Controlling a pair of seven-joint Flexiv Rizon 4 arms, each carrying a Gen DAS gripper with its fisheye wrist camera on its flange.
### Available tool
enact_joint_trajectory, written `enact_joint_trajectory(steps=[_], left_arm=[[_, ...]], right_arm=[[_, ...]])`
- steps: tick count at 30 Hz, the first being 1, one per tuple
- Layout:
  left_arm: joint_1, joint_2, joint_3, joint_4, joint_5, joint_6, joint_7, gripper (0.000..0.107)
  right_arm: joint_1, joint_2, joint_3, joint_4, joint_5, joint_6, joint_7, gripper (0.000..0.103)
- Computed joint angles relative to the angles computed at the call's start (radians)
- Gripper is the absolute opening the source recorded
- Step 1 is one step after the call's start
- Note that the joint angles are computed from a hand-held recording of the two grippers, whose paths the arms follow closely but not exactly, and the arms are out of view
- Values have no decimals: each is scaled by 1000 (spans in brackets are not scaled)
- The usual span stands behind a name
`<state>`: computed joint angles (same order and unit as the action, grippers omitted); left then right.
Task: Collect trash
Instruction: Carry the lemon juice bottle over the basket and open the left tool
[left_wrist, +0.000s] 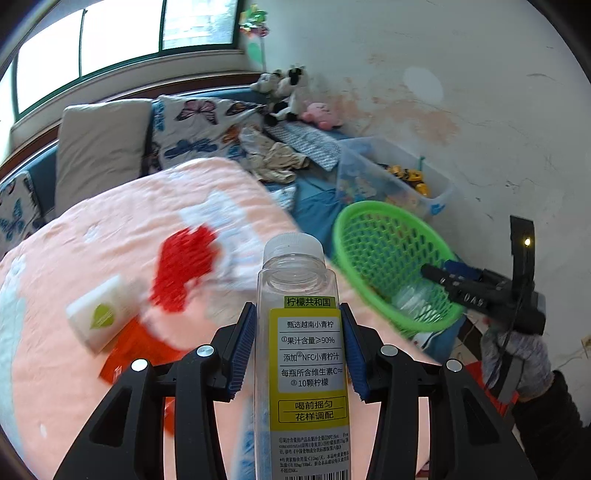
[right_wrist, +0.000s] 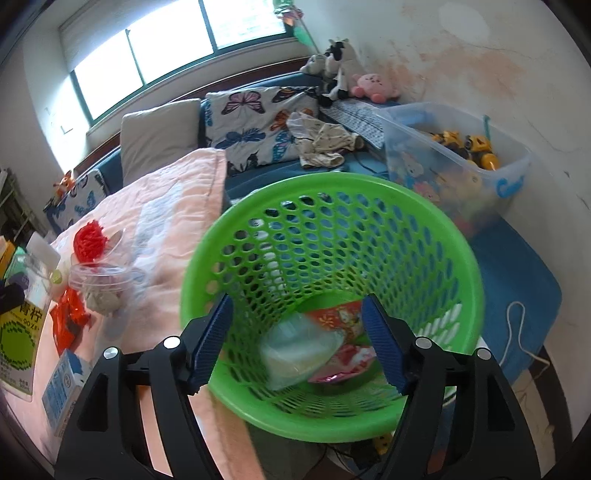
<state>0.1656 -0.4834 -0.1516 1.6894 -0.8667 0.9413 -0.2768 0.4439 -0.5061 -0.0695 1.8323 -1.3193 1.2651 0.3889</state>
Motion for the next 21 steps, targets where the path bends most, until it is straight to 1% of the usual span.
enact_joint_trajectory(steps=[5,10,14,17,18,21], left_arm=[[-41,-18,-13,-30,36,-8,-36,44],[-86,-47,-17,-74,103,-47,-122,44],[-129,-77,-21,-104,161,-37,-183,44],[-148,-104,-22,-141,208,-63,-243,44],[-152,-114,-27,-152,215,-70,-256,44],[-164,-129,-44,-161,222,-52,-272,44]], right_arm=[[-24,45,-3,55,-92,16,100,72],[-53,86,37,94,-162,-32,147,72],[-71,111,68,123,-196,-75,168,73],[-91,124,84,142,-237,-72,216,73],[-97,126,90,146,-245,-74,225,73],[-107,141,106,167,-261,-94,243,73]])
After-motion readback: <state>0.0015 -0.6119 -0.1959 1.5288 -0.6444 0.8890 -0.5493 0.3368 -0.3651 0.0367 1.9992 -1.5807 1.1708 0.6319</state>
